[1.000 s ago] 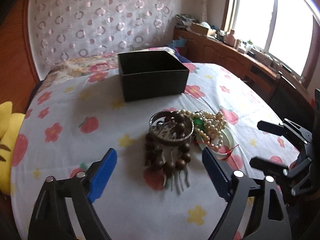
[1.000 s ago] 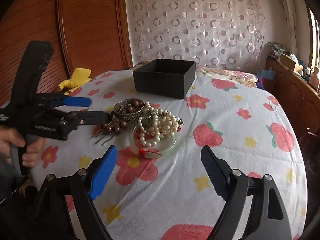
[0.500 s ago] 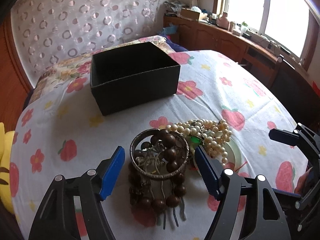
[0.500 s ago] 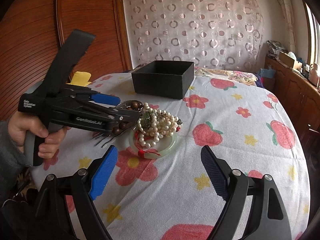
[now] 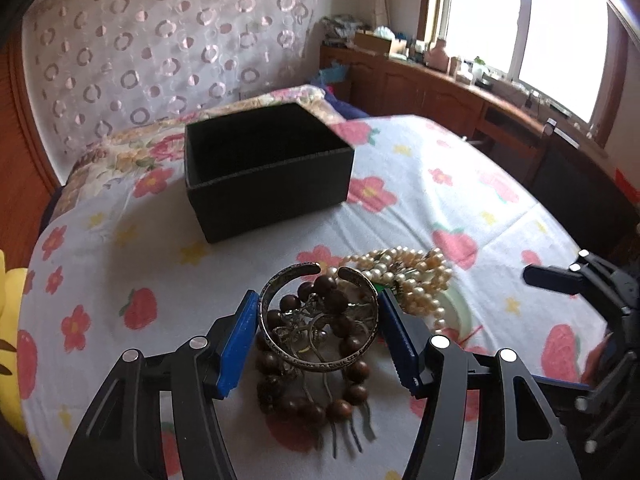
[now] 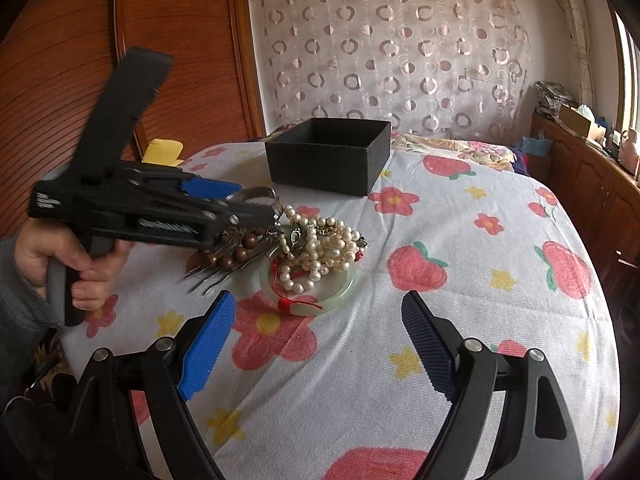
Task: Organize jewelry
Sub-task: 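Lower the left tool to the silver bangle while the right tool approaches the pearl necklace, then close the left tool on the silver bangle while the right tool grips the pearl necklace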
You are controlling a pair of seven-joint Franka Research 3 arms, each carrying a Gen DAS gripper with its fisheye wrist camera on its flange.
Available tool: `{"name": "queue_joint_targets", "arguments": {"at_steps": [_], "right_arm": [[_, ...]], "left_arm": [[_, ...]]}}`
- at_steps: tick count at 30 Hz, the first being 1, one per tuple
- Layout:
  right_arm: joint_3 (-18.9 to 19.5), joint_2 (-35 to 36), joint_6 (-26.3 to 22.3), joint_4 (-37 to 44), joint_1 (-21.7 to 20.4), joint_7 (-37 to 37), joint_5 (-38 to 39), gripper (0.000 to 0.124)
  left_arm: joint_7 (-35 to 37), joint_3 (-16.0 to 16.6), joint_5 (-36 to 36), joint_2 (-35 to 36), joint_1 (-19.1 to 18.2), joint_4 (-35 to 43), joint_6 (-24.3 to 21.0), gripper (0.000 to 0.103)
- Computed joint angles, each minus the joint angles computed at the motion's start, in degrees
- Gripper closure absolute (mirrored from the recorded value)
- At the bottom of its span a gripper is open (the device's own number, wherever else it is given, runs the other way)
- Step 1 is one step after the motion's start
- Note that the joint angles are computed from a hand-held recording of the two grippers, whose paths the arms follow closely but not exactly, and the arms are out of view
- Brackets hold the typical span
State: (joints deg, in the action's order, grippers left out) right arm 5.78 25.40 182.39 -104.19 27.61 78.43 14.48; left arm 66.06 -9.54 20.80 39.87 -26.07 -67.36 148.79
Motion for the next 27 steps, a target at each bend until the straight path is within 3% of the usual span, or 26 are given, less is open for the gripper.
{"name": "queue_joint_targets", "arguments": {"at_steps": [8,10,18,24,27], "right_arm": [[-2.3,0.0,-3.3,1.3,1.6,0.7,-1.8,0.037],[-0.3,0.3,-4.8,2.4,-0.4,-0.5,-1.6,0.049],[0.1,5.0,-14.3,12.9,-2.0,-1.8,-2.2,0.079],[0.8,9.9,-21.1,21.4,-2.8,-1.4,-1.2,0.081],[-0.3,11.5,-23.1,23.9,-2.0,0.2,-1.8,0.088]], "left_arm": [[-7.1,2.1,4.1,-7.4,-0.4,-10.3,6.8,0.045],[-8.9,2.2,5.2,-8.9,-0.3,-12.6,7.9,0.045],[-15.1,2.3,9.1,-13.3,0.1,-20.1,12.3,0.045],[-16.6,1.8,10.5,-14.4,0.4,-22.0,13.3,0.045],[-17.6,2.2,11.8,-14.6,0.0,-22.1,12.9,0.045]]}}
